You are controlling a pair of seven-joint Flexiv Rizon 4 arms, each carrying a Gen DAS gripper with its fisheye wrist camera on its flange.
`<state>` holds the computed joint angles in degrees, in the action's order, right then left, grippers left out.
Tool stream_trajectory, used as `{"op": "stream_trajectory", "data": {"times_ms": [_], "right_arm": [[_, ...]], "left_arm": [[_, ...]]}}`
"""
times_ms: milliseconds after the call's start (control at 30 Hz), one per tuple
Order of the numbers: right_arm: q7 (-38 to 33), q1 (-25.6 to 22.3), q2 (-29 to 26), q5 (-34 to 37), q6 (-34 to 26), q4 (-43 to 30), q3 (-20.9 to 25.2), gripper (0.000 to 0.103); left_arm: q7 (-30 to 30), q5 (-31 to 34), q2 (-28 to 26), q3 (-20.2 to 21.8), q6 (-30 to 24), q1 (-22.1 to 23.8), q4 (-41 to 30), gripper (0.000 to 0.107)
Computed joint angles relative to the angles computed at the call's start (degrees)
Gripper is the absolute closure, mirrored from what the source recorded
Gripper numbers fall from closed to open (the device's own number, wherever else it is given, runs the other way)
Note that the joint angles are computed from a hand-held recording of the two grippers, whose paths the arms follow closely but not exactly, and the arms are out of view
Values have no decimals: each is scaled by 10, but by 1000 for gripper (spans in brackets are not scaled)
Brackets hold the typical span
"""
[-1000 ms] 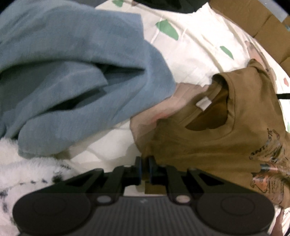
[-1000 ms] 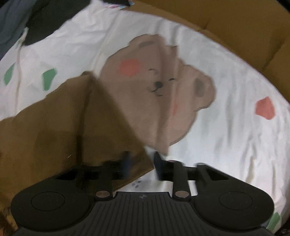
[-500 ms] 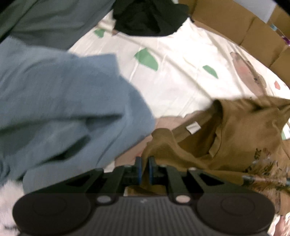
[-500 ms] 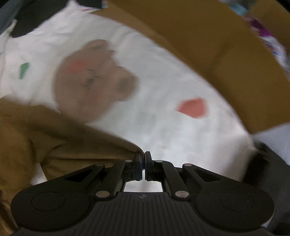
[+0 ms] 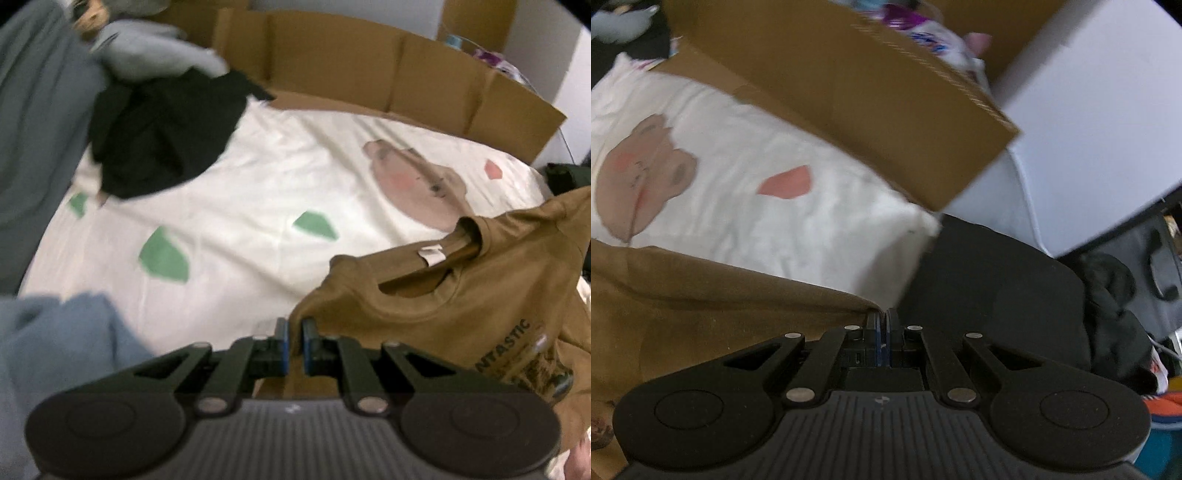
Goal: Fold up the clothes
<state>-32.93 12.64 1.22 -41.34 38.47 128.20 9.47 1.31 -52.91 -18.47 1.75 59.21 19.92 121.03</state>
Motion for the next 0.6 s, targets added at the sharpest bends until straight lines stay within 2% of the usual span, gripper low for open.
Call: {"op": "stream_trajectory", "data": {"times_ms": [133, 267, 500, 600], "right_arm": [[7, -13, 12, -21, -1, 6, -7, 103], [13, -25, -3, -55, 12, -9, -17, 103], [7, -35, -72, -108, 35, -67, -47, 103], [6, -34, -104, -126, 39, -96, -62, 103]], "left_arm": [[11, -30, -10, -21, 29, -14, -9, 99], [25, -62, -26, -38, 50, -20, -33, 100], [50, -101, -65, -67, 85, -31, -81, 100], [33, -95, -87, -75, 91, -35, -107, 100]]}}
